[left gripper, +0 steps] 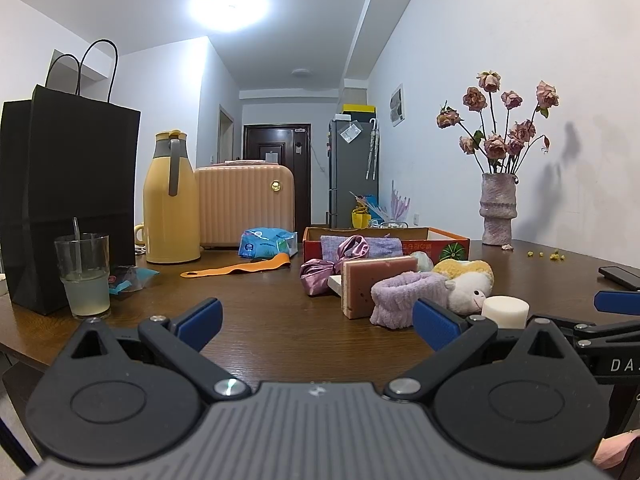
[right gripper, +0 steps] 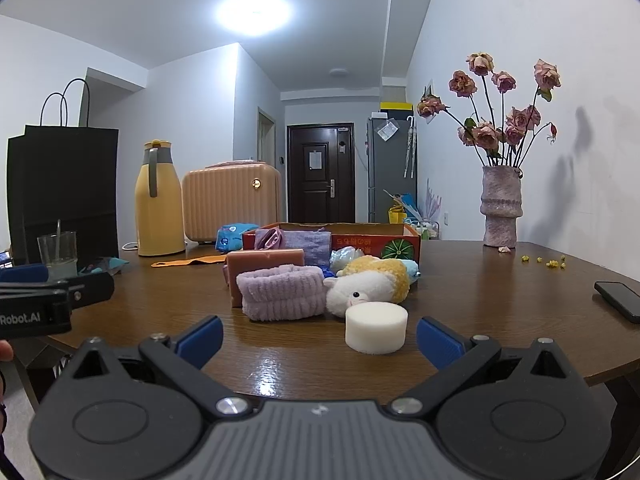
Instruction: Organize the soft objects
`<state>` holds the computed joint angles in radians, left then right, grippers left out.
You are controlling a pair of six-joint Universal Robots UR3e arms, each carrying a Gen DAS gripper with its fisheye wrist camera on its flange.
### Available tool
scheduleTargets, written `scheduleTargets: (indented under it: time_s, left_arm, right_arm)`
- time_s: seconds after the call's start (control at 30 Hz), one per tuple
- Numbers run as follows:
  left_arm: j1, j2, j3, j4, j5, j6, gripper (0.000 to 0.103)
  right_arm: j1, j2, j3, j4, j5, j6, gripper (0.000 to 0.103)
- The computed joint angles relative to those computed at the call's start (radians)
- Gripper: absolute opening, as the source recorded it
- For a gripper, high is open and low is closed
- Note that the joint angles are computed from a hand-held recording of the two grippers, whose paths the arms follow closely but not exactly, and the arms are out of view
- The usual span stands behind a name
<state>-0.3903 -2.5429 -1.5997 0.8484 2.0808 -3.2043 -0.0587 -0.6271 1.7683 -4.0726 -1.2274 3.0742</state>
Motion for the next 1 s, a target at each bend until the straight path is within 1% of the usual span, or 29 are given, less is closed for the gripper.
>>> scheduleTargets:
  time_s: [1.0]
  left_arm:
    - [0.000, 0.017, -0.019, 0.004, -0.008, 0.000, 0.103]
  right_arm:
    - [0.003, 0.005, -0.005, 0.011, -0.002, -0.003, 0.103]
